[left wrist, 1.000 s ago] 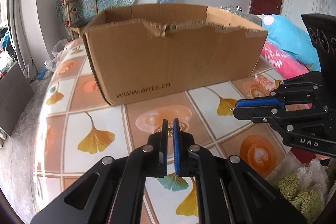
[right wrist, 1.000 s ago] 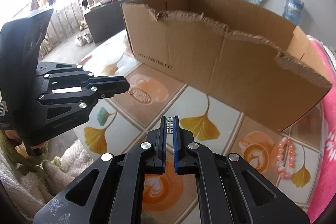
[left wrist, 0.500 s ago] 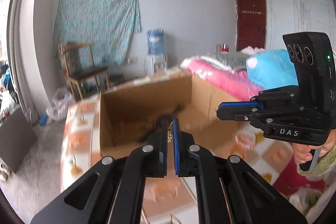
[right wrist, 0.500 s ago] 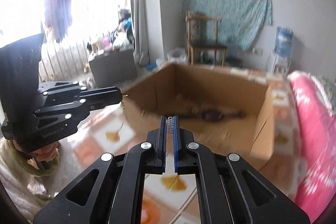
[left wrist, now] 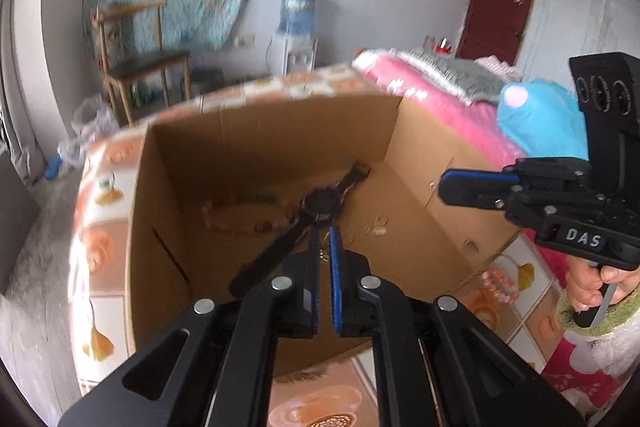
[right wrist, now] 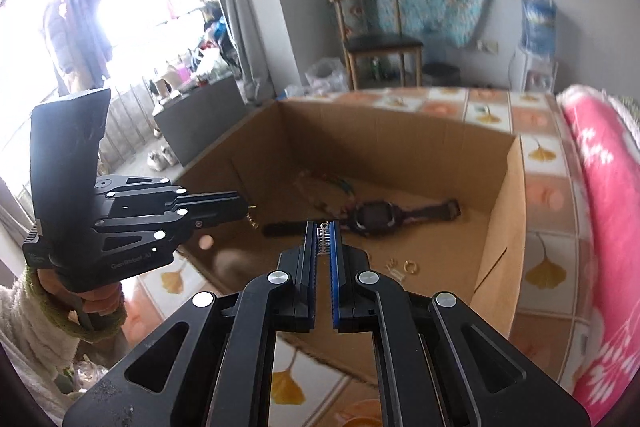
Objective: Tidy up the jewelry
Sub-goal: 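Open the right gripper to drop the silver clasp into the box, then move the open right gripper to the pink bead bracelet on the table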
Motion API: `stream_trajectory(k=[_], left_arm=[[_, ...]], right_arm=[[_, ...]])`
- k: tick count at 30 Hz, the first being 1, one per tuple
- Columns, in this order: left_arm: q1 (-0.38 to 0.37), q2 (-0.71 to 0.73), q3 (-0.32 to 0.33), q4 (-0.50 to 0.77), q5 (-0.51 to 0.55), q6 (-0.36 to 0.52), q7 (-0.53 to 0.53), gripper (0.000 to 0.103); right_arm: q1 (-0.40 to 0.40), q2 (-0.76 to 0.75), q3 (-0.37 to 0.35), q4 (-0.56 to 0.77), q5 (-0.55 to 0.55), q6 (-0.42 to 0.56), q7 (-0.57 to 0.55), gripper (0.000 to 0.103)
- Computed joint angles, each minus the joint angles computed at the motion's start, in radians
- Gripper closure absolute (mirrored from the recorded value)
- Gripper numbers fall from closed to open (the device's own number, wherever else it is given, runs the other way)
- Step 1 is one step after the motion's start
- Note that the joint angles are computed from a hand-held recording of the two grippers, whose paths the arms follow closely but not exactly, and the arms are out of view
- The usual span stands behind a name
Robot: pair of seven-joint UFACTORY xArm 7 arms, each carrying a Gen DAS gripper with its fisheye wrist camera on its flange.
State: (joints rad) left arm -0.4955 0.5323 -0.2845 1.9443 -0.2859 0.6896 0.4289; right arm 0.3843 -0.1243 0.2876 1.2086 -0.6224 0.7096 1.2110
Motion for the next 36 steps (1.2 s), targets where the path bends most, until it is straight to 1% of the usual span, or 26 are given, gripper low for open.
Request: stream_trajectory(k=[2, 3, 4, 5, 6, 7, 8, 9, 13, 15, 17, 18, 19, 21, 23, 25, 27, 28, 30, 31, 32, 35, 36], left_arm=[[-0.004, 0.020, 0.008, 0.022, 0.007, 0.036, -0.021, 0.098], [-0.006, 0.030, 0.012, 0.036, 0.012, 0.054, -0.029, 0.098], [-0.005, 0.036, 0.013, 0.042, 0.013, 0.063, -0.032, 0.094], [-0.005, 0.039, 0.016, 0.044, 0.014, 0.063, -0.040, 0.088], [-0.001, 0.038, 0.014, 0.040, 0.008, 0.061, -0.042, 0.084], [0.001, 0.043, 0.011, 0.047, 0.003, 0.065, -0.043, 0.080], [0.008, 0.037, 0.006, 0.037, -0.007, 0.061, -0.039, 0.078], [0.012, 0.034, 0.004, 0.033, -0.013, 0.057, -0.037, 0.078], [0.018, 0.020, 0.002, 0.013, -0.025, 0.034, -0.036, 0.073], [0.025, -0.003, -0.002, -0.018, -0.036, 0.011, -0.032, 0.068], [0.034, -0.030, -0.006, -0.054, -0.047, -0.011, -0.024, 0.061], [0.036, -0.044, -0.006, -0.071, -0.049, -0.020, -0.024, 0.058], [0.035, -0.059, -0.003, -0.088, -0.048, -0.029, -0.028, 0.052], [0.047, -0.108, -0.011, -0.152, -0.066, -0.064, -0.015, 0.048], [0.064, -0.156, -0.024, -0.215, -0.100, -0.100, 0.011, 0.039], [0.079, -0.202, -0.037, -0.273, -0.139, -0.130, 0.049, 0.035], [0.098, -0.267, -0.057, -0.355, -0.204, -0.169, 0.124, 0.031], [0.098, -0.285, -0.057, -0.375, -0.220, -0.175, 0.147, 0.029], [0.102, -0.348, -0.063, -0.449, -0.279, -0.200, 0.226, 0.026], [0.099, -0.369, -0.062, -0.473, -0.308, -0.206, 0.258, 0.025], [0.100, -0.403, -0.063, -0.509, -0.354, -0.208, 0.305, 0.025], [0.075, -0.448, -0.041, -0.557, -0.415, -0.178, 0.354, 0.023], [0.062, -0.454, -0.033, -0.567, -0.421, -0.175, 0.355, 0.022]], right_arm=[[0.002, -0.002, -0.004, -0.010, 0.026, -0.002, 0.003, 0.098], [0.001, -0.004, -0.007, -0.018, 0.041, -0.005, 0.005, 0.096], [0.001, -0.008, -0.005, -0.025, 0.043, -0.005, 0.014, 0.094], [-0.001, -0.015, -0.006, -0.035, 0.049, -0.012, 0.021, 0.092], [-0.003, -0.023, -0.005, -0.043, 0.053, -0.016, 0.030, 0.091], [-0.005, -0.030, -0.003, -0.048, 0.055, -0.020, 0.037, 0.087], [-0.008, -0.036, 0.000, -0.052, 0.054, -0.021, 0.046, 0.083], [-0.011, -0.041, 0.006, -0.050, 0.049, -0.013, 0.056, 0.082], [-0.029, -0.062, 0.017, -0.052, 0.022, 0.000, 0.080, 0.081], [-0.038, -0.082, 0.029, -0.056, -0.002, 0.011, 0.103, 0.078], [-0.048, -0.099, 0.046, -0.058, -0.033, 0.030, 0.129, 0.067], [-0.051, -0.105, 0.055, -0.057, -0.046, 0.042, 0.141, 0.065], [-0.054, -0.116, 0.068, -0.056, -0.067, 0.058, 0.160, 0.062], [-0.059, -0.137, 0.094, -0.056, -0.105, 0.090, 0.196, 0.059], [-0.062, -0.162, 0.127, -0.052, -0.146, 0.143, 0.230, 0.055], [-0.064, -0.197, 0.158, -0.057, -0.179, 0.199, 0.261, 0.054], [-0.065, -0.237, 0.193, -0.060, -0.187, 0.290, 0.276, 0.054], [-0.066, -0.255, 0.203, -0.066, -0.185, 0.325, 0.281, 0.054], [-0.068, -0.305, 0.227, -0.083, -0.161, 0.406, 0.298, 0.054], [-0.070, -0.326, 0.233, -0.095, -0.145, 0.429, 0.305, 0.054], [-0.072, -0.349, 0.244, -0.106, -0.126, 0.461, 0.316, 0.054], [-0.079, -0.395, 0.264, -0.142, -0.058, 0.517, 0.344, 0.054], [-0.077, -0.407, 0.267, -0.159, -0.028, 0.530, 0.354, 0.054]])
